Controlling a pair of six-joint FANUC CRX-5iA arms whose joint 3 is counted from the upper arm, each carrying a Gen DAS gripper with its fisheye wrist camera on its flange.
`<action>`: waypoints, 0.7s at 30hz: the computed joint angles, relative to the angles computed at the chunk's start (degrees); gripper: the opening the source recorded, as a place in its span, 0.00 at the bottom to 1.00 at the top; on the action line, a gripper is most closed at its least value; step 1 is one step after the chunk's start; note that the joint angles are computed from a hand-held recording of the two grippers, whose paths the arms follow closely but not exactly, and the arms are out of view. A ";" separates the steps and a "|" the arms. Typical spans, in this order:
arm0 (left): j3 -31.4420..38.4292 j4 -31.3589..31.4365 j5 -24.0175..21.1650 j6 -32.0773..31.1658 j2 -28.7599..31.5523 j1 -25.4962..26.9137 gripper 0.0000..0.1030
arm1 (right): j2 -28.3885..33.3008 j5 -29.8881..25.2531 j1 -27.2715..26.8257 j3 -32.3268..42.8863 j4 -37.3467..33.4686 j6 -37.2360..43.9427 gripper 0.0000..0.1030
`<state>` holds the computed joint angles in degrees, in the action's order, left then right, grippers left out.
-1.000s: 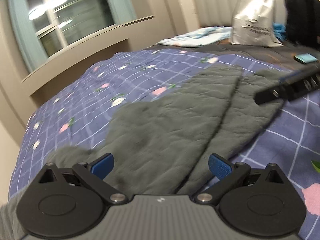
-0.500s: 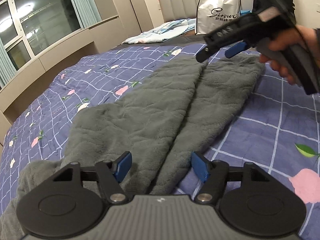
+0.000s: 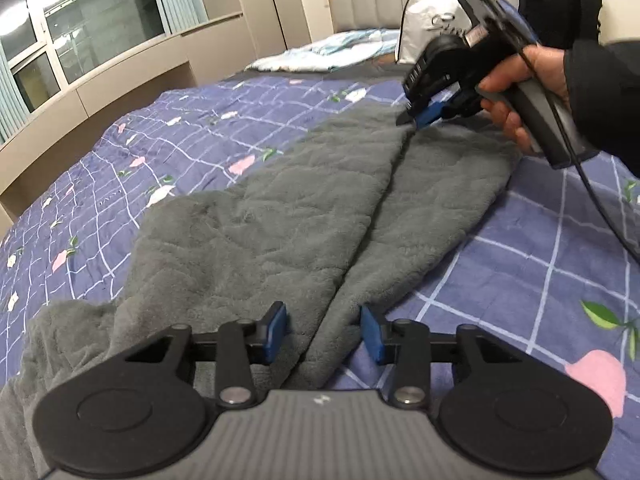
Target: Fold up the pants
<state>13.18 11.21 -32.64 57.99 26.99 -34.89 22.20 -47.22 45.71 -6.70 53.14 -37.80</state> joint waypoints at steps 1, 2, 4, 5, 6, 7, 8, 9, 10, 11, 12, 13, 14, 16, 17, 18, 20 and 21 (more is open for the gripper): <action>-0.45 1.21 0.22 -0.44 -0.18 0.22 0.52 | -0.18 0.01 0.08 -0.36 0.35 -0.20 0.11; -0.53 2.04 0.30 -0.12 -0.17 0.51 0.55 | -0.61 0.72 -0.02 -1.30 1.63 -1.08 0.07; 1.03 0.97 -0.90 2.90 0.47 0.66 0.55 | -1.32 1.44 -0.10 -2.85 4.20 -3.02 0.06; 1.66 0.88 -1.37 3.78 0.80 0.80 0.55 | -1.49 1.28 -0.02 -3.24 5.21 -3.64 0.05; 2.09 0.61 -1.67 4.53 0.98 0.79 0.55 | -1.76 1.00 0.13 -3.64 6.03 -4.21 0.05; 2.92 -0.36 -2.21 5.57 1.36 0.66 0.55 | -1.98 0.93 0.10 -4.04 6.98 -4.92 0.05; 4.29 -2.78 -3.19 7.38 1.85 0.36 0.54 | -2.27 0.88 0.13 -4.43 7.91 -5.67 0.05; 5.33 -5.77 -3.94 9.53 2.04 -0.16 0.49 | -2.53 0.67 0.19 -4.68 8.61 -6.01 0.05; 6.28 -8.22 -4.54 11.20 2.31 -0.60 0.45 | -2.77 0.44 0.27 -4.85 9.03 -6.05 0.05; 7.60 -10.86 -5.70 13.30 2.73 -1.03 0.38 | -3.06 0.28 0.36 -5.08 9.58 -6.14 0.05; 8.35 -11.74 -6.76 14.36 2.99 -1.12 0.37 | -3.38 0.21 0.43 -5.39 10.25 -6.42 0.05; 8.80 -11.72 -7.40 15.02 3.25 -0.99 0.37 | -3.53 0.03 0.56 -5.40 10.50 -6.33 0.05; 9.34 -11.82 -8.12 15.84 3.53 -0.87 0.32 | -3.72 -0.14 0.65 -5.50 10.80 -6.14 0.04; 10.34 -12.95 -9.25 16.61 3.91 -0.96 0.14 | -4.21 -0.48 0.83 -5.99 11.75 -6.53 0.04; 10.56 -13.52 -9.51 16.64 3.89 -1.04 0.06 | -4.50 -0.68 0.94 -6.33 12.30 -7.15 0.04; 10.30 -13.34 -9.30 16.14 3.66 -1.03 0.04 | -4.90 -0.79 1.08 -6.84 13.06 -8.05 0.04; 9.00 -10.80 -8.47 13.30 2.94 -0.57 0.04 | -5.80 -1.18 1.58 -8.03 14.68 -10.09 0.04; 7.52 -8.43 -7.23 11.04 2.25 -0.12 0.04 | -6.30 -1.86 2.05 -8.64 15.36 -11.02 0.04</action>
<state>20.70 2.78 -39.87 69.03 29.24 -35.01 15.90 -49.08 47.76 -15.34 68.50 -48.82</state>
